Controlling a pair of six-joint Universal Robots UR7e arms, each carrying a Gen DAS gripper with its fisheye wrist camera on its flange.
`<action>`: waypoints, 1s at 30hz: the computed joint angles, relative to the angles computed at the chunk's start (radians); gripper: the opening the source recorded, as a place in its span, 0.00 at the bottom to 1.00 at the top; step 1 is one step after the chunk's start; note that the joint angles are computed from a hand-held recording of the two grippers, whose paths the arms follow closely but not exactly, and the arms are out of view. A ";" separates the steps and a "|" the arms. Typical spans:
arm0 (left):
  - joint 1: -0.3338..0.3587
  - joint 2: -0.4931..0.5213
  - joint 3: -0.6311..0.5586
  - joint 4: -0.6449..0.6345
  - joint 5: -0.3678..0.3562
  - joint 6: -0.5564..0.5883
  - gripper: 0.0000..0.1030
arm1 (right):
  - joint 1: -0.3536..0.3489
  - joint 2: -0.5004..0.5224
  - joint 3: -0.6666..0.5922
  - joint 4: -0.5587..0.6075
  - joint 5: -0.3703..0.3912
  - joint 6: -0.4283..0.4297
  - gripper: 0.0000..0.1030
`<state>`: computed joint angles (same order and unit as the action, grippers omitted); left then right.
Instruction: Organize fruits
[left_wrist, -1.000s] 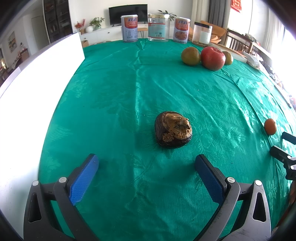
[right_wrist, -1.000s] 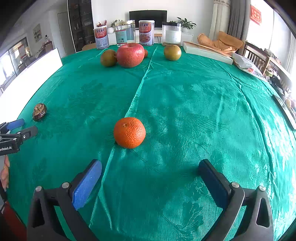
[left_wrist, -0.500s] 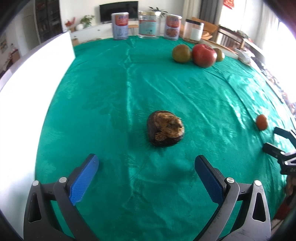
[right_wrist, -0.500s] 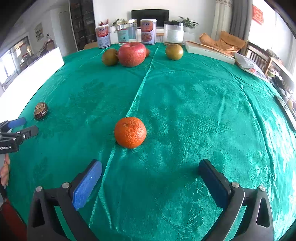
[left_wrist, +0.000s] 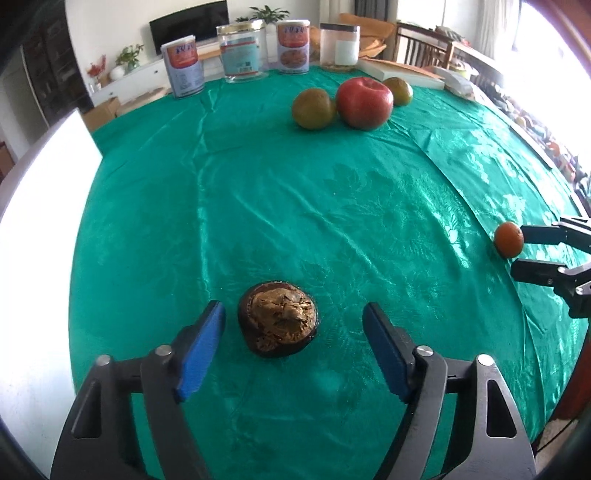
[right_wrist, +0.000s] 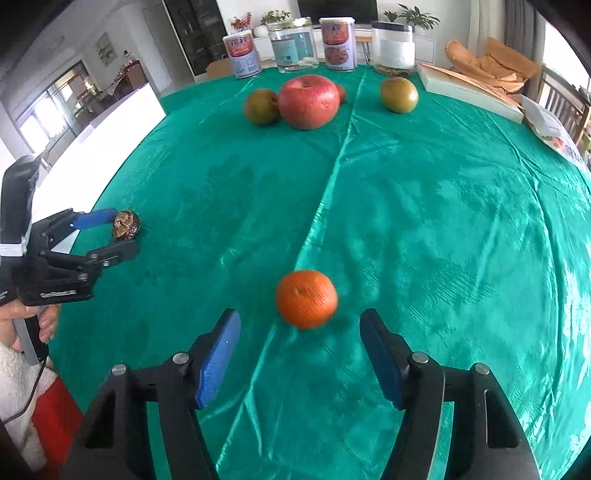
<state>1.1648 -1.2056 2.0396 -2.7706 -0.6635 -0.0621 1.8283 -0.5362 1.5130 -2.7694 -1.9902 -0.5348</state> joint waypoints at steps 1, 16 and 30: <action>0.005 -0.002 0.002 -0.007 -0.007 -0.013 0.70 | 0.003 0.007 -0.004 -0.005 -0.007 -0.007 0.56; -0.196 -0.587 0.247 0.127 -0.043 -0.313 0.41 | 0.158 -0.005 -0.030 0.134 0.287 0.037 0.30; -0.004 -0.919 0.162 0.791 0.233 -0.733 0.42 | 0.415 0.337 -0.416 0.528 0.409 -0.001 0.33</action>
